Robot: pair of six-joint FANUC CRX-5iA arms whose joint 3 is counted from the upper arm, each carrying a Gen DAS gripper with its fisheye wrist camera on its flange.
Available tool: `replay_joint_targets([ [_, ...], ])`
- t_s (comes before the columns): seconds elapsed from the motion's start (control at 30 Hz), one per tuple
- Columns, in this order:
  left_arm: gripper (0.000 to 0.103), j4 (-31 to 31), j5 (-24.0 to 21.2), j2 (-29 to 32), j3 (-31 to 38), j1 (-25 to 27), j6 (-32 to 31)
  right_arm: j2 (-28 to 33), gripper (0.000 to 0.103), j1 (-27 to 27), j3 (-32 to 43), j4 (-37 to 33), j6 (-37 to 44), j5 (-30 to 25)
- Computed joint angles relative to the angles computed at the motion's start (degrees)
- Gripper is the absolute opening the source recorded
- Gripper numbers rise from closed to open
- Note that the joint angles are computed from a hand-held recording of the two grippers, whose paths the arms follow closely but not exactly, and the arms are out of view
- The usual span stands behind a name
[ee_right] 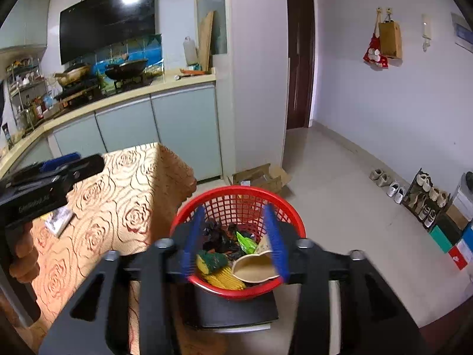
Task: Collect trash
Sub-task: 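Move both tools back over the yellow mesh and white packet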
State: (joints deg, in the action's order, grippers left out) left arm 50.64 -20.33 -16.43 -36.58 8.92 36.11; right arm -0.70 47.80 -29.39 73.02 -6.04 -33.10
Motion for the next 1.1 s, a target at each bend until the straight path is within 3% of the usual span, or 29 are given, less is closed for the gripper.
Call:
replay_joint_targets([
  [0.17,0.067,1.53,-0.3,-3.58,-2.42,2.87,-0.77,-0.25,0.07,0.94,-0.03,2.55,-2.4,-0.77],
  [0.47,0.078,-1.18,0.77,-11.66,-6.17,9.29,0.81,-0.27,0.084,2.43,0.28,8.52,-8.23,-0.19],
  [0.8,0.083,-2.97,-2.35,-19.05,-9.28,19.34,1.7,1.08,0.088,5.4,2.34,12.95,-10.09,0.76],
  [1.1,0.083,-0.87,-7.21,-22.55,-11.67,32.36,-1.65,3.1,0.088,8.09,4.76,13.39,-8.84,2.28],
])
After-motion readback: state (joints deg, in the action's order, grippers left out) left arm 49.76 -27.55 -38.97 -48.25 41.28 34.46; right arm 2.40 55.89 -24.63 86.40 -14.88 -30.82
